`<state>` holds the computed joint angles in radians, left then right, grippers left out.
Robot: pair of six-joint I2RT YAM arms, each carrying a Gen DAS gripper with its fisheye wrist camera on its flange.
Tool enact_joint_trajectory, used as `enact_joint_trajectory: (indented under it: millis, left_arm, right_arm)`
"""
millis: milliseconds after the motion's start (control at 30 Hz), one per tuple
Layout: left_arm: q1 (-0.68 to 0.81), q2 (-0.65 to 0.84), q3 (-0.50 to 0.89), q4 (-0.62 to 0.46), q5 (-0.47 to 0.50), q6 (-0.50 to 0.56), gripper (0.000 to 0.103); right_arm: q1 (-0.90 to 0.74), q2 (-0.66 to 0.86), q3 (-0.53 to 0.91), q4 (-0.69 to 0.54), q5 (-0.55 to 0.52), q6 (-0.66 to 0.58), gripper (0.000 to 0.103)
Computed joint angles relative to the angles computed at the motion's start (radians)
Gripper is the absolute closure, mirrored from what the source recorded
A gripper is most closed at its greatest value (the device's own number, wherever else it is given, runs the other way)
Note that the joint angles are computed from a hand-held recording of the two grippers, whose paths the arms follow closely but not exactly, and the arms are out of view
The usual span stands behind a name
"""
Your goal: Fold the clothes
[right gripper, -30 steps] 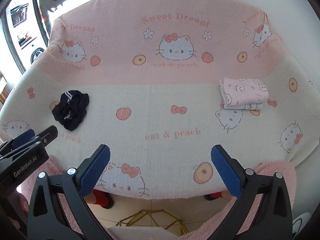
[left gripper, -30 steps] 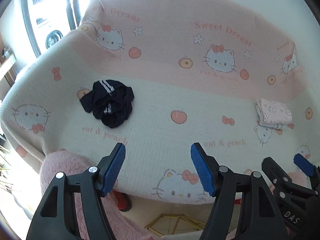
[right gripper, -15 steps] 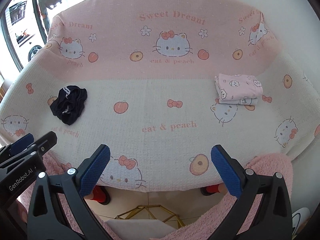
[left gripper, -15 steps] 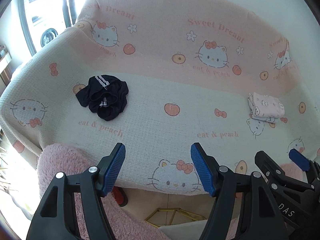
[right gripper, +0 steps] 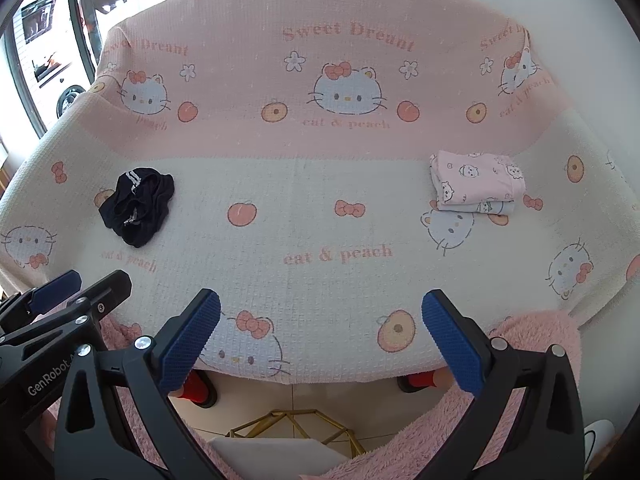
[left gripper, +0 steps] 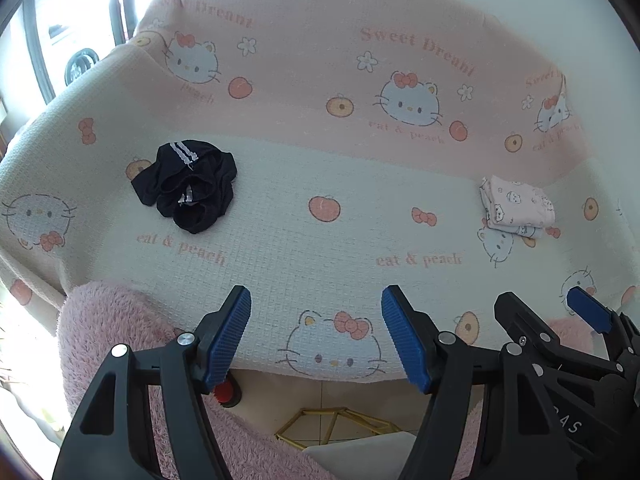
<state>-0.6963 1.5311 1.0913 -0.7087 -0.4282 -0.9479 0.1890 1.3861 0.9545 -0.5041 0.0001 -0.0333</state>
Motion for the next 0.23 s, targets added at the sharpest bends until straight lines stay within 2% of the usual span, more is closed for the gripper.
enact_joint_trajectory:
  millis: [233]
  left_arm:
    - [-0.004,0.002,0.007,-0.002,-0.022,0.012,0.033]
  right_arm:
    - [0.009,-0.001,0.003,0.0,0.016,0.006,0.001]
